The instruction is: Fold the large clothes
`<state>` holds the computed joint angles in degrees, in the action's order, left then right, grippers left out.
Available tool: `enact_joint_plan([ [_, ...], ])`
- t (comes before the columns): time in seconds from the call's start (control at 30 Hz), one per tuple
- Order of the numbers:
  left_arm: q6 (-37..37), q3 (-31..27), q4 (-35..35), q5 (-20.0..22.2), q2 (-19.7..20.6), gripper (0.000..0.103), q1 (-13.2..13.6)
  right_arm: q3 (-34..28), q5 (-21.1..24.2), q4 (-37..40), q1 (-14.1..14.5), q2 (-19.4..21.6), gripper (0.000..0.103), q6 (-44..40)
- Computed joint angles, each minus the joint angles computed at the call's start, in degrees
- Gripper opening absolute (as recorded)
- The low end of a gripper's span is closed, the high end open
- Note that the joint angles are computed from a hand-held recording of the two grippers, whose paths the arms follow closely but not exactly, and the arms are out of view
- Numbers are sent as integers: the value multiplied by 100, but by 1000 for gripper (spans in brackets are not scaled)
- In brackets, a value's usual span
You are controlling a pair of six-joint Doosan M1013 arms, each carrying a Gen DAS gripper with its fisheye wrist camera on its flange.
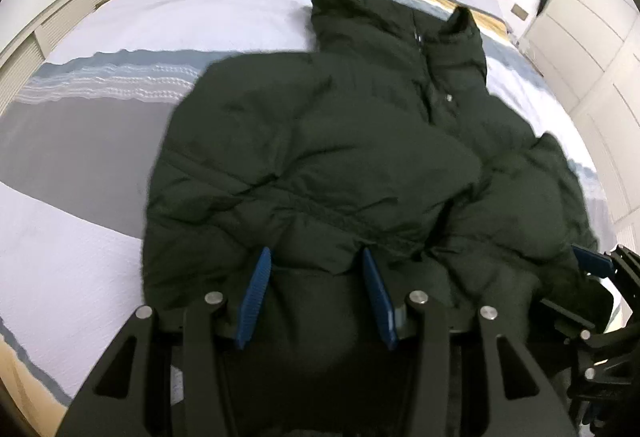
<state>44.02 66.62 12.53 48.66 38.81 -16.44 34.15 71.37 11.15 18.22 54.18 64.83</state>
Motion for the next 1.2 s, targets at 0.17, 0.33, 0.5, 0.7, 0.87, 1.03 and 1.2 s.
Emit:
enact_joint_plan([
  [0.17, 0, 116, 104, -153, 62, 53, -47, 315, -66, 40, -105, 12, 82, 75],
  [0.33, -117, 91, 316, -46, 96, 61, -93, 520, -182, 91, -143, -61, 82, 8],
  [0.5, -261, 118, 483, -11, 80, 63, -134, 578, -122, 71, -181, -132, 82, -70],
  [0.7, -342, 155, 719, 116, 38, 64, -209, 812, -209, 24, -207, -292, 82, -114],
  [0.87, -408, 224, 772, 126, -22, 65, -235, 1019, -260, -10, -230, -420, 82, -58],
  [1.03, -508, 361, 828, 57, -118, 65, -259, 1119, -315, -115, -229, -505, 82, -31],
  [1.2, -634, 502, 844, 8, -220, 65, -281, 1195, -438, -202, -205, -584, 82, -158],
])
